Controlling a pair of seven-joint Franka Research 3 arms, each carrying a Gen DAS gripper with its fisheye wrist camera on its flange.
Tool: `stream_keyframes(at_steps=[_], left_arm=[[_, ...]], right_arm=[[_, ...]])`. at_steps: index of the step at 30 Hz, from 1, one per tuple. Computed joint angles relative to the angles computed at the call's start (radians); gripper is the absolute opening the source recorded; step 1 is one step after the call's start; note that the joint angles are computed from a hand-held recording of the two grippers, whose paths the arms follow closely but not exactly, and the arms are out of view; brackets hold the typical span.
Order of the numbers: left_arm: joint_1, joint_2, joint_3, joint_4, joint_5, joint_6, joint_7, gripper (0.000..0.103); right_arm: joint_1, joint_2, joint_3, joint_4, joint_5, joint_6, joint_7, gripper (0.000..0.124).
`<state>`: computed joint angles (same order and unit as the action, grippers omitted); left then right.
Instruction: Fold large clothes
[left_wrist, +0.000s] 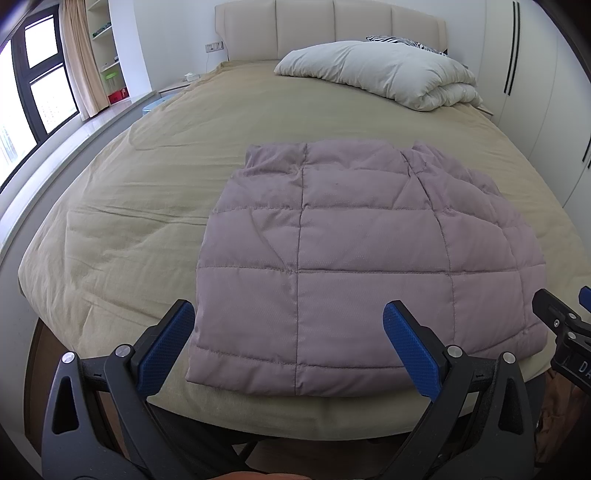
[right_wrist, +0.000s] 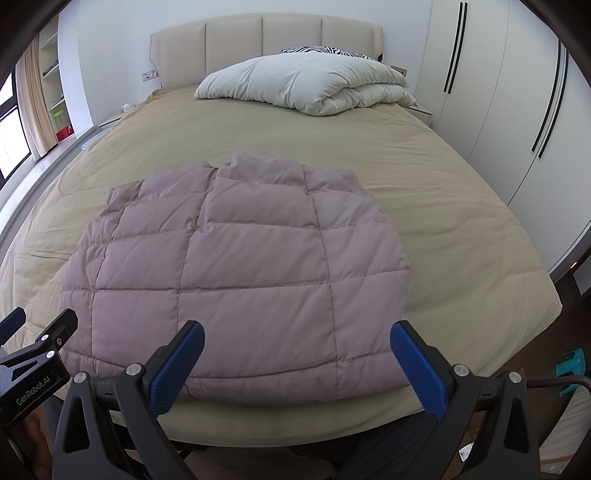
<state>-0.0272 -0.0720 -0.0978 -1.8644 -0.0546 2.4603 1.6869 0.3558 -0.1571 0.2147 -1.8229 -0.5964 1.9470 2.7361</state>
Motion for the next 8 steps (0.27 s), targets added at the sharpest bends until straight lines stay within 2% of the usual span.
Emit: stream_keyframes(at_steps=[8], left_arm=[[-0.002,-0.004,0.000,-0.005,-0.008,0.017,0.010,0.103]], right_arm=[[0.001,-0.001,0.000,-0.002,-0.001,0.002,0.002,0.103]])
